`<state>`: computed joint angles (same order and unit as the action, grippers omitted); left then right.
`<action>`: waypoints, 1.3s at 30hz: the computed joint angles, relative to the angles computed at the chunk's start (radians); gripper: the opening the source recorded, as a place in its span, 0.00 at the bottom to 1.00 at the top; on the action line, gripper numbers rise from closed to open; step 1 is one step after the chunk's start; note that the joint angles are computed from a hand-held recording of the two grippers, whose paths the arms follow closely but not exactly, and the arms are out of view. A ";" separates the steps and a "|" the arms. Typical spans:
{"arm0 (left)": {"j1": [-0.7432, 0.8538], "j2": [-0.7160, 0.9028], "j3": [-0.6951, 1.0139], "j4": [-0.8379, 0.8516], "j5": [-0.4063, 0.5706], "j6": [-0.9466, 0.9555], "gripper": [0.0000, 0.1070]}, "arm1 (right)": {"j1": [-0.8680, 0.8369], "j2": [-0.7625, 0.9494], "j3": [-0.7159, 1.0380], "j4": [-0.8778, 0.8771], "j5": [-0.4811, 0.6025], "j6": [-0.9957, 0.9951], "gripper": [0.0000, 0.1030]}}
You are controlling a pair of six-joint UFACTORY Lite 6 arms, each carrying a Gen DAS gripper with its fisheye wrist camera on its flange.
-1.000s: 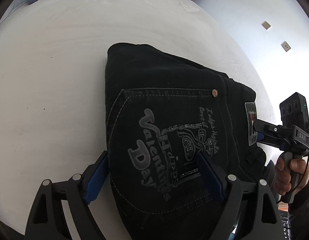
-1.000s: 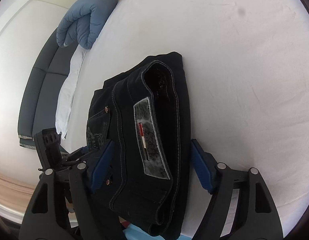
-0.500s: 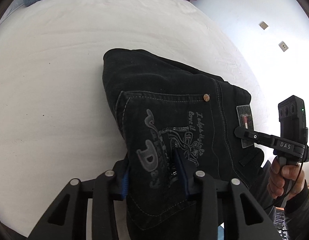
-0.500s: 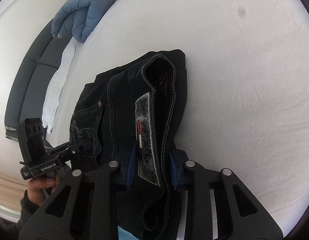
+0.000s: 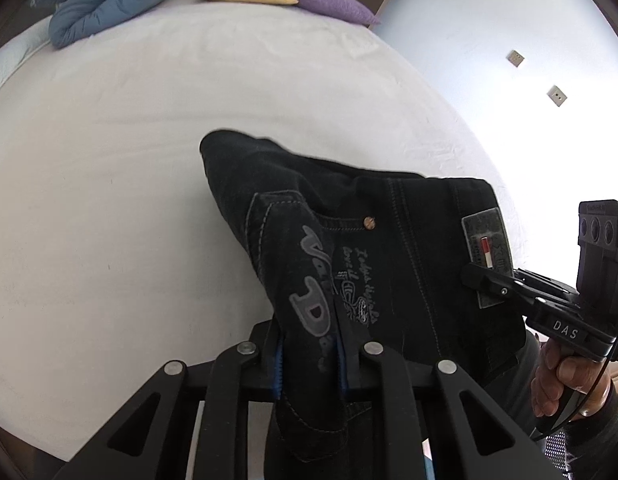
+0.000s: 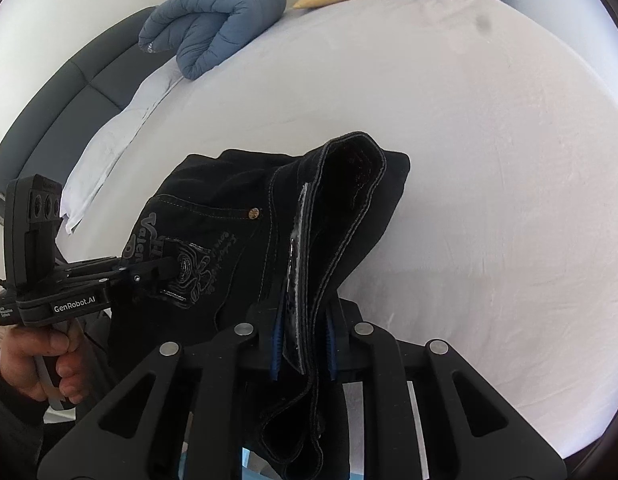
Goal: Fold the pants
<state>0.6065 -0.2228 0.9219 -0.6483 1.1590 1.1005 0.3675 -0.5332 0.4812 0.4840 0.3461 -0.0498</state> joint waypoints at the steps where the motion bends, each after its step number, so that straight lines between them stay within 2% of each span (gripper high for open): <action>1: -0.008 0.006 0.030 -0.008 0.009 -0.011 0.18 | -0.013 -0.002 0.016 -0.003 0.011 -0.010 0.15; 6: -0.091 0.081 0.194 -0.045 -0.002 -0.075 0.18 | -0.171 0.048 0.142 0.167 0.092 -0.285 0.15; 7: -0.097 0.110 0.248 -0.047 0.007 -0.084 0.18 | -0.209 0.087 0.183 0.209 0.104 -0.357 0.15; 10: -0.184 0.221 0.395 -0.044 -0.044 -0.143 0.18 | -0.316 0.218 0.322 0.321 0.153 -0.543 0.15; 14: -0.290 0.431 0.632 -0.020 -0.110 -0.229 0.18 | -0.456 0.469 0.543 0.471 0.228 -0.761 0.15; 17: -0.371 0.586 0.761 0.009 -0.173 -0.291 0.19 | -0.533 0.679 0.708 0.541 0.287 -0.840 0.15; 20: -0.445 0.711 0.801 0.040 -0.254 -0.338 0.19 | -0.593 0.918 0.885 0.595 0.343 -0.887 0.15; 23: -0.502 0.806 0.823 0.094 -0.320 -0.396 0.21 | -0.636 1.058 0.938 0.586 0.335 -0.901 0.15; 25: -0.513 0.829 0.797 0.091 -0.364 -0.400 0.28 | -0.674 1.142 0.969 0.612 0.364 -0.932 0.19; 27: -0.519 0.822 0.753 0.085 -0.414 -0.399 0.42 | -0.720 1.178 0.950 0.712 0.403 -1.039 0.21; 28: -0.523 0.815 0.726 0.092 -0.446 -0.401 0.45 | -0.735 1.181 0.939 0.740 0.416 -1.079 0.22; 30: -0.505 0.809 0.696 0.058 -0.467 -0.363 0.50 | -0.754 1.168 0.902 0.778 0.426 -1.147 0.25; 32: -0.497 0.779 0.654 0.018 -0.481 -0.344 0.52 | -0.763 1.149 0.891 0.763 0.424 -1.134 0.28; 33: -0.494 0.764 0.633 0.012 -0.491 -0.338 0.52 | -0.768 1.139 0.897 0.740 0.420 -1.104 0.33; 34: -0.489 0.730 0.593 0.003 -0.507 -0.324 0.52 | -0.777 1.100 0.861 0.738 0.407 -1.103 0.45; 35: -0.476 0.693 0.553 -0.009 -0.521 -0.300 0.53 | -0.771 1.063 0.827 0.752 0.382 -1.107 0.50; 36: -0.470 0.647 0.504 -0.021 -0.538 -0.281 0.58 | -0.778 1.013 0.774 0.765 0.361 -1.122 0.56; 37: -0.462 0.593 0.446 -0.050 -0.558 -0.249 0.63 | -0.770 0.948 0.711 0.772 0.334 -1.123 0.56; 39: -0.452 0.406 0.264 -0.108 -0.660 -0.182 0.93 | -0.773 0.781 0.554 0.775 0.285 -1.136 0.56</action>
<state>0.1543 0.1833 1.1863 -0.7558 0.4992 0.9186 -0.4055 0.2479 1.0354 1.2588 0.6316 -1.1859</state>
